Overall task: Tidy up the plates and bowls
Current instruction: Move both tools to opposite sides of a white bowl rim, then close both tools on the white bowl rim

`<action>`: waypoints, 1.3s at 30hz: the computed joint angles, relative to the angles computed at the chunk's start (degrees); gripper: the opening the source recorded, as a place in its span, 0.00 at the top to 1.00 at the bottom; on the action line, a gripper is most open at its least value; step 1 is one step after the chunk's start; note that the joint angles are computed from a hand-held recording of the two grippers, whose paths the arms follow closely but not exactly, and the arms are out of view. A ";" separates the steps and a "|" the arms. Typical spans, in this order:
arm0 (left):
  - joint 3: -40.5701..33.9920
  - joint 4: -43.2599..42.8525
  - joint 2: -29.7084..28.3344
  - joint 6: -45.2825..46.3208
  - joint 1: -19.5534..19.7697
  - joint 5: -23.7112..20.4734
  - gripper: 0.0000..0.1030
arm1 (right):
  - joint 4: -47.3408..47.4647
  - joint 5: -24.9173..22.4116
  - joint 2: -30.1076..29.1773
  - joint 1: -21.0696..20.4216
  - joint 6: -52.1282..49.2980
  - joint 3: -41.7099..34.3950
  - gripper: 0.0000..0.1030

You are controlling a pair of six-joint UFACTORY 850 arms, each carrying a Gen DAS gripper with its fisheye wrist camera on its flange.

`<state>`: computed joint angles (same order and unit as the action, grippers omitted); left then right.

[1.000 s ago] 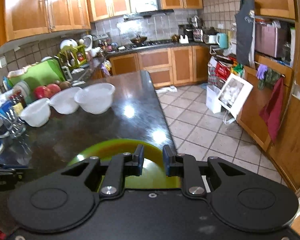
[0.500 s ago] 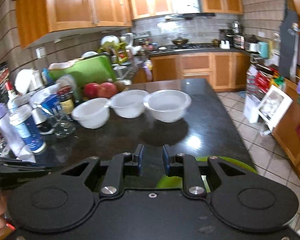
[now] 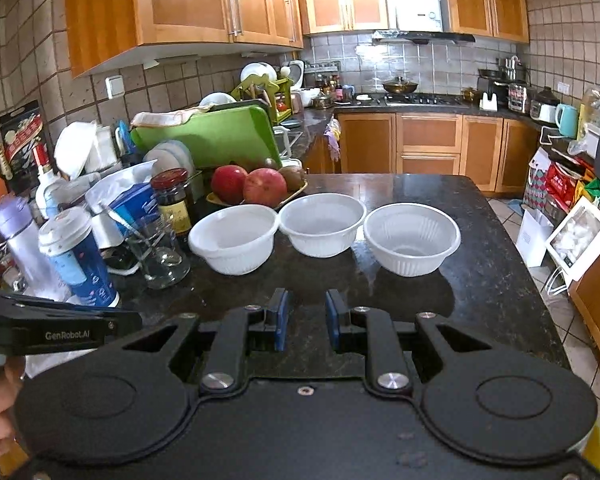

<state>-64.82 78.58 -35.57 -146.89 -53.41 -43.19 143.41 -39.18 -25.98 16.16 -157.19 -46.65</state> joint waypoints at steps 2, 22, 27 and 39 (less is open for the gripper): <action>-1.23 0.84 -0.38 1.71 1.11 1.46 0.73 | -1.19 1.24 -0.69 -0.71 1.70 -2.03 0.78; -31.50 -16.75 -17.14 32.11 11.29 13.84 0.73 | -32.88 15.40 -21.96 -6.70 34.98 -37.77 0.78; -36.55 -25.78 -20.32 39.74 13.38 16.95 0.73 | -46.54 15.70 -27.22 -6.73 47.57 -45.70 0.78; -44.60 -35.26 -25.20 47.51 14.82 15.56 0.73 | -64.32 11.17 -36.41 -6.97 63.50 -59.21 0.78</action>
